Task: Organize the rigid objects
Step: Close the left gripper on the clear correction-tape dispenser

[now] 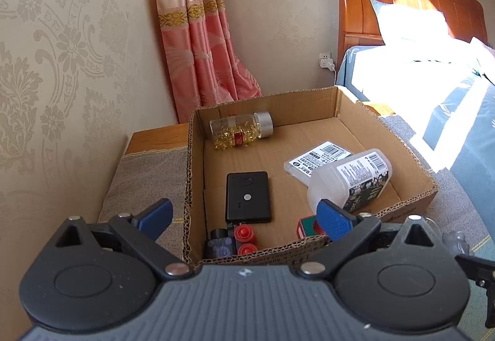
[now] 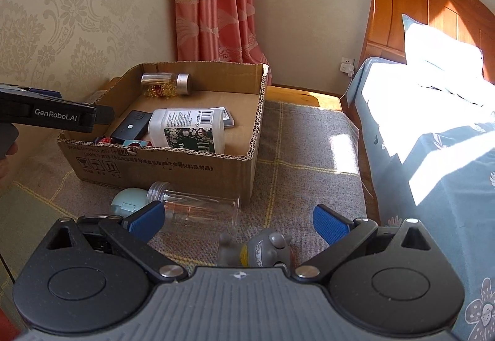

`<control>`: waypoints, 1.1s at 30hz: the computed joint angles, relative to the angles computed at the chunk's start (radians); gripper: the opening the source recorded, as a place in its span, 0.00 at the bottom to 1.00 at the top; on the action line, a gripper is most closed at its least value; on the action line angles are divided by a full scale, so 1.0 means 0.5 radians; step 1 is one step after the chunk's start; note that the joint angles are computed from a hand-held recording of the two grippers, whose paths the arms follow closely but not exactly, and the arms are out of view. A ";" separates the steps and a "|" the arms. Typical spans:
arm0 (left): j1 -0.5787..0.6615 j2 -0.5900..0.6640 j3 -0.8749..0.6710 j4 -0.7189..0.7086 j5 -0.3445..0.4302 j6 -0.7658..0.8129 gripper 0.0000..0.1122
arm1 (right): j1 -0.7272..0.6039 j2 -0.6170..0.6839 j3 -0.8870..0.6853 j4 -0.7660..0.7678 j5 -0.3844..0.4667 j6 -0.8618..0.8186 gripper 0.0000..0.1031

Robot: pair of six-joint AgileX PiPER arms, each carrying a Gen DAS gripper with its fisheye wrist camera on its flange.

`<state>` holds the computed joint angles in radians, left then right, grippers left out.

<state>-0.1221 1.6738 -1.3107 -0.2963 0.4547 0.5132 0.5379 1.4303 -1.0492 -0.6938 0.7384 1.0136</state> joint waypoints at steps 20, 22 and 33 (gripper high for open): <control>-0.062 -0.105 0.435 0.183 -0.104 -0.200 0.90 | 0.087 -0.077 0.147 -0.069 0.018 0.082 1.00; -0.051 -0.125 0.463 0.125 -0.099 -0.139 0.90 | 0.087 -0.079 0.154 -0.069 0.018 0.086 1.00; -0.075 -0.239 0.601 -0.109 -0.004 0.122 0.90 | 0.097 -0.109 0.211 -0.066 0.018 0.094 1.00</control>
